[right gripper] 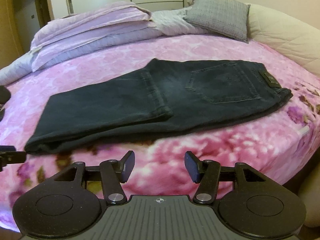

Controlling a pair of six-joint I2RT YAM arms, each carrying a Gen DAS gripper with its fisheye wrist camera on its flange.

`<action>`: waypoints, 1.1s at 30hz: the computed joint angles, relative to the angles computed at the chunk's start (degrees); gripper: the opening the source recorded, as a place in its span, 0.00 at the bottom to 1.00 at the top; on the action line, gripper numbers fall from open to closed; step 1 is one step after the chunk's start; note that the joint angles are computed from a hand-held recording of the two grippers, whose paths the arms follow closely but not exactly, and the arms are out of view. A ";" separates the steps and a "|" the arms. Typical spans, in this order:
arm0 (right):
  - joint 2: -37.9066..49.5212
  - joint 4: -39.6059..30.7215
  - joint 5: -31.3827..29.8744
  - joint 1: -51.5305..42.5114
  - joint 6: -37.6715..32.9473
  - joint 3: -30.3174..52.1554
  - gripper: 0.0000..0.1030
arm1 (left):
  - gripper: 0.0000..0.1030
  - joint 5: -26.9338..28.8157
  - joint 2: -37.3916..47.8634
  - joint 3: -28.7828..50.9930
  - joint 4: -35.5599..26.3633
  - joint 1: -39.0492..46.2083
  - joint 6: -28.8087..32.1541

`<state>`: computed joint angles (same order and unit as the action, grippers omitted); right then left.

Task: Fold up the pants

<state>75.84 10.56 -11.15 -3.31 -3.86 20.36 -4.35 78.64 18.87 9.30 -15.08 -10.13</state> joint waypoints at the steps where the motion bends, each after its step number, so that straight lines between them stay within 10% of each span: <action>1: 2.65 1.57 -1.60 -2.63 -0.63 1.26 0.51 | 0.38 -0.03 1.47 0.84 0.40 0.38 0.12; 11: 36.48 4.59 -24.21 -31.07 15.30 31.08 0.51 | 0.38 3.15 12.15 7.20 4.90 6.30 0.02; 19: 53.64 -1.41 -28.11 -35.98 28.13 53.87 0.50 | 0.38 5.22 16.12 9.38 6.48 9.49 -1.19; 23: 57.47 1.71 -29.55 -36.12 31.72 57.15 0.48 | 0.38 6.66 16.99 8.72 8.30 10.60 -1.21; 27: 59.57 5.48 -31.42 -36.80 35.26 57.38 0.21 | 0.36 9.48 20.02 8.05 12.42 12.25 -1.05; 33: 57.30 2.05 -27.14 -35.74 22.64 56.68 0.11 | 0.36 10.37 23.57 8.54 15.27 12.76 0.39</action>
